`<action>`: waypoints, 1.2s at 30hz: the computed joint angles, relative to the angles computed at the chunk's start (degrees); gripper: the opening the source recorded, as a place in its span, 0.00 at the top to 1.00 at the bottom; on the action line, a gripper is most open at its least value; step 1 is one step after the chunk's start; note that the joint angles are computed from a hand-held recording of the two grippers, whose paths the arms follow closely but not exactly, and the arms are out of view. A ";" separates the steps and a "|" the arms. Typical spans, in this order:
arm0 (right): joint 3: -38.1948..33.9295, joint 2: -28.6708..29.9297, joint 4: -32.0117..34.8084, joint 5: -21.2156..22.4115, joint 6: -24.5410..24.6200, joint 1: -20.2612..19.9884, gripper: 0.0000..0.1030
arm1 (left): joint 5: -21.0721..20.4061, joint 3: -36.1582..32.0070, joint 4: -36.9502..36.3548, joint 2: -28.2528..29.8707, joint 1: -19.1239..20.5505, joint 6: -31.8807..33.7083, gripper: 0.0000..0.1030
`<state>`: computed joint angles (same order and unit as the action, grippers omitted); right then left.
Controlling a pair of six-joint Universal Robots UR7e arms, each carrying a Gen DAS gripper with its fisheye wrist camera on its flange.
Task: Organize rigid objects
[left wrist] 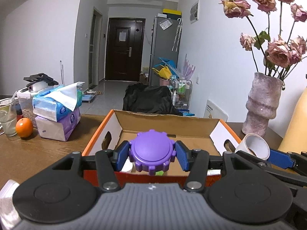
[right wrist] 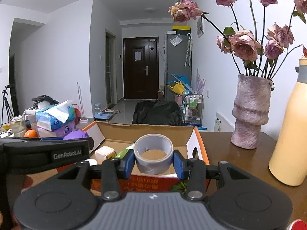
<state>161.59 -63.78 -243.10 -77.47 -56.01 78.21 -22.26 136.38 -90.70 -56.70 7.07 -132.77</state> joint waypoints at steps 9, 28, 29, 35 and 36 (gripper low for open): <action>-5.66 0.69 4.04 -3.18 1.34 4.07 0.60 | 5.34 -1.39 0.36 -1.05 5.74 1.93 0.48; -15.79 7.24 6.69 -8.54 1.66 9.03 0.60 | 13.82 -2.45 -9.52 -1.46 16.10 15.37 0.48; -16.14 7.57 6.59 -8.68 1.62 9.07 0.60 | 14.08 -2.67 -9.78 -1.22 16.51 15.81 0.48; -18.34 9.21 7.44 -9.64 1.66 9.45 0.60 | 15.29 -1.71 -22.23 -0.02 19.39 27.13 0.48; -18.65 9.54 7.68 -9.88 1.67 9.47 0.60 | 15.32 -1.43 -24.82 0.27 19.79 29.35 0.48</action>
<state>142.94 -54.23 -235.42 -87.35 -54.34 87.67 -6.93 134.95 -115.52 -56.43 26.85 -103.42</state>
